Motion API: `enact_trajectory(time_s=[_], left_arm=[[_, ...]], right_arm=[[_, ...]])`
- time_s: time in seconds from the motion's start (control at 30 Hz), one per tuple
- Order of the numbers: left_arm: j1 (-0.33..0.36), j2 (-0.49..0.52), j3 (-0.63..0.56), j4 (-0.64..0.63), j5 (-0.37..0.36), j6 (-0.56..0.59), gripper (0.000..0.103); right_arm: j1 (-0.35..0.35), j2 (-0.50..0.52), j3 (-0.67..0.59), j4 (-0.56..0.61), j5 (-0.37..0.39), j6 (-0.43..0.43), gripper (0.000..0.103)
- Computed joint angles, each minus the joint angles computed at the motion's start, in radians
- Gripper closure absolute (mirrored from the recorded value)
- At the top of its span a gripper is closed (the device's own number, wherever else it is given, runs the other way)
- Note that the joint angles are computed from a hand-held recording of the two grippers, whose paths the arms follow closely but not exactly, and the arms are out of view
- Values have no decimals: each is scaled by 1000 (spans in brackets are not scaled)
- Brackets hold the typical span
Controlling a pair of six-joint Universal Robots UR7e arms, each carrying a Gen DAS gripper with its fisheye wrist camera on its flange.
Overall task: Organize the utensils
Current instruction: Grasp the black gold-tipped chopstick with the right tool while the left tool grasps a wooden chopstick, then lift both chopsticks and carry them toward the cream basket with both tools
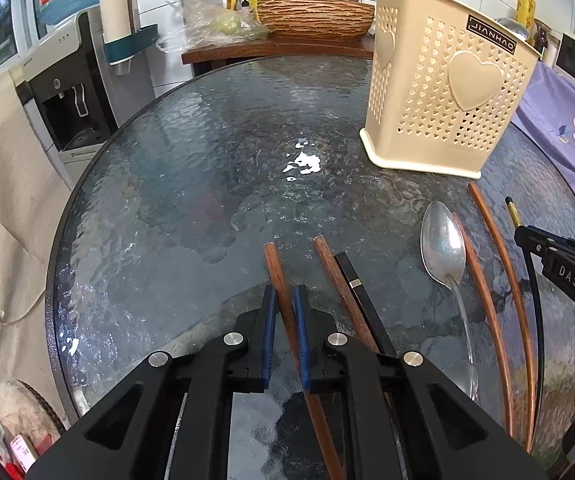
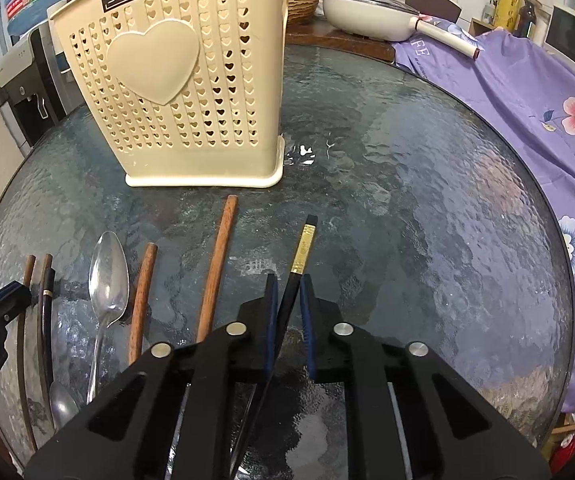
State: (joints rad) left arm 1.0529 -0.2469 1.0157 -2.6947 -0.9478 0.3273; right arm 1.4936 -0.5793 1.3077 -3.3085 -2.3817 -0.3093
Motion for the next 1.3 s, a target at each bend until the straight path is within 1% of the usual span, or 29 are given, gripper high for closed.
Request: enact_trajectory(time_s=[0.2, 0.33, 0.43, 0.6, 0.67, 0.8, 0.93, 1.07, 1.3], left_arm=[[-1, 10, -14, -1, 4, -15, 95], [3, 15, -37, 29, -16, -39, 95], [8, 19, -61, 58, -44, -61, 96], [7, 18, -67, 33, -74, -55, 96], [5, 16, -65, 25, -87, -54, 96], [-1, 12, -65, -1, -114, -38, 96], [-5, 4, -66, -20, -143, -24, 96], [-16, -18, -35, -66, -164, -13, 96], [-31, -60, 17, -137, -203, 8, 96]], right_arm=[[-3, -5, 4, 1, 13, 8, 94], [-6, -4, 0, -5, 20, 4, 95], [-12, -11, 6, -11, 41, 9, 95], [-16, -22, 25, -69, 80, -13, 95], [-18, -31, 35, -74, 106, -14, 96], [-17, -41, 46, -103, 136, -43, 96], [-15, -58, 68, -132, 173, -52, 96], [-10, -80, 93, -167, 211, -74, 96], [12, -115, 150, -247, 256, -120, 96]])
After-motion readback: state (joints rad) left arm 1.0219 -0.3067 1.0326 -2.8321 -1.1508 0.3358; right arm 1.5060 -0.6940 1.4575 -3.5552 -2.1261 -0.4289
